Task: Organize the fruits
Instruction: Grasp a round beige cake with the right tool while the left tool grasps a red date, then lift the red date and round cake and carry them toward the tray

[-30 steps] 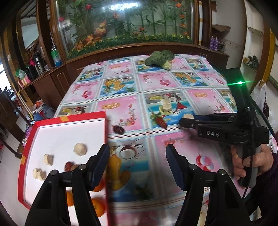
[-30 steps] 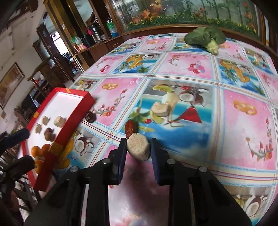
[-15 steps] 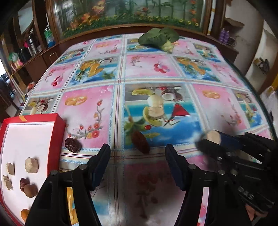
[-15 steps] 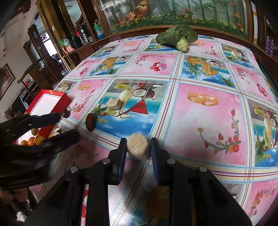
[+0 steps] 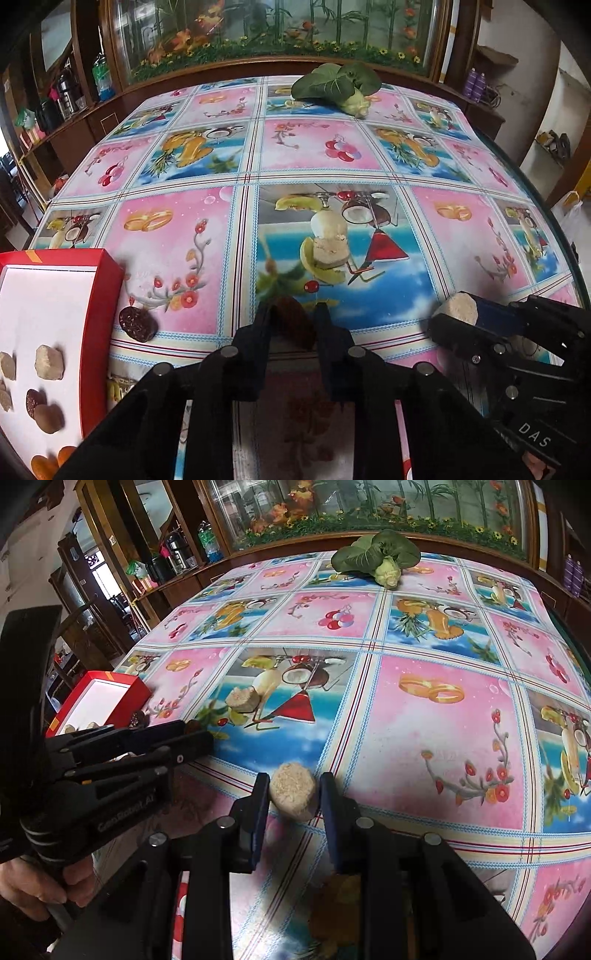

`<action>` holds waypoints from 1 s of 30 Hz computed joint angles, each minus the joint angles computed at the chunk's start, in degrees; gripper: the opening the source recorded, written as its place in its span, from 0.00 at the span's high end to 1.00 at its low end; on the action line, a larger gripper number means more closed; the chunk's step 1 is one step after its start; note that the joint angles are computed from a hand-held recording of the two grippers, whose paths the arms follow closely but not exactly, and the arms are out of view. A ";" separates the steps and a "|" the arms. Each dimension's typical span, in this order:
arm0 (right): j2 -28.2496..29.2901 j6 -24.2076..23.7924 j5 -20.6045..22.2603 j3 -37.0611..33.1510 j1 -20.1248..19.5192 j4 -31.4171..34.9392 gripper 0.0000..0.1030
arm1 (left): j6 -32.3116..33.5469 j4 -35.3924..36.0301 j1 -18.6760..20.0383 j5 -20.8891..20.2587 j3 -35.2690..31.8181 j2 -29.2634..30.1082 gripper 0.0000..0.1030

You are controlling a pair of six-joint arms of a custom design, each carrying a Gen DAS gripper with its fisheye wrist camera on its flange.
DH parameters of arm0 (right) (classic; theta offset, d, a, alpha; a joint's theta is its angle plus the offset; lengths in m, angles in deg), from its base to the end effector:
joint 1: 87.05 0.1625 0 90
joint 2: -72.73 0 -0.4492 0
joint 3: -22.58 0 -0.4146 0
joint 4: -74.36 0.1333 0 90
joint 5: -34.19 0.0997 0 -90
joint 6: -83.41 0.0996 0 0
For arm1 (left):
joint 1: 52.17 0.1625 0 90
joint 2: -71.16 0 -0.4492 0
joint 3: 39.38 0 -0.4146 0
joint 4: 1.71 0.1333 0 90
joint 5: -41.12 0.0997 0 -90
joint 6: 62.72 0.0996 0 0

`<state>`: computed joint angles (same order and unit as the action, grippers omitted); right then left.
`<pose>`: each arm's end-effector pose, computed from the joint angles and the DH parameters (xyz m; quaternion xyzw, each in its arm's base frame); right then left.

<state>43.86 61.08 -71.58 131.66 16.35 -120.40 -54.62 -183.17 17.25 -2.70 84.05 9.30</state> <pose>0.2411 -0.5536 -0.0749 0.2692 -0.9302 0.1995 0.1500 0.0058 -0.5683 0.1839 0.1221 0.8861 -0.2770 0.3509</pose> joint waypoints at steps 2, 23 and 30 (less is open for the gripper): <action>0.01 0.02 0.01 0.00 0.01 0.00 0.71 | -0.55 0.29 0.01 -0.42 0.51 -0.60 0.79; 0.72 -1.13 2.72 1.79 -0.72 -10.94 0.72 | 0.87 -7.93 -6.87 -0.49 18.37 -18.85 0.79; 0.92 1.00 1.64 1.44 -0.98 -11.13 0.72 | 0.03 -5.22 -5.76 -2.53 19.71 -21.20 0.79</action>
<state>44.78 62.08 -69.94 133.10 15.37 -131.53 -54.59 -188.39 11.49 -5.23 103.76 -11.90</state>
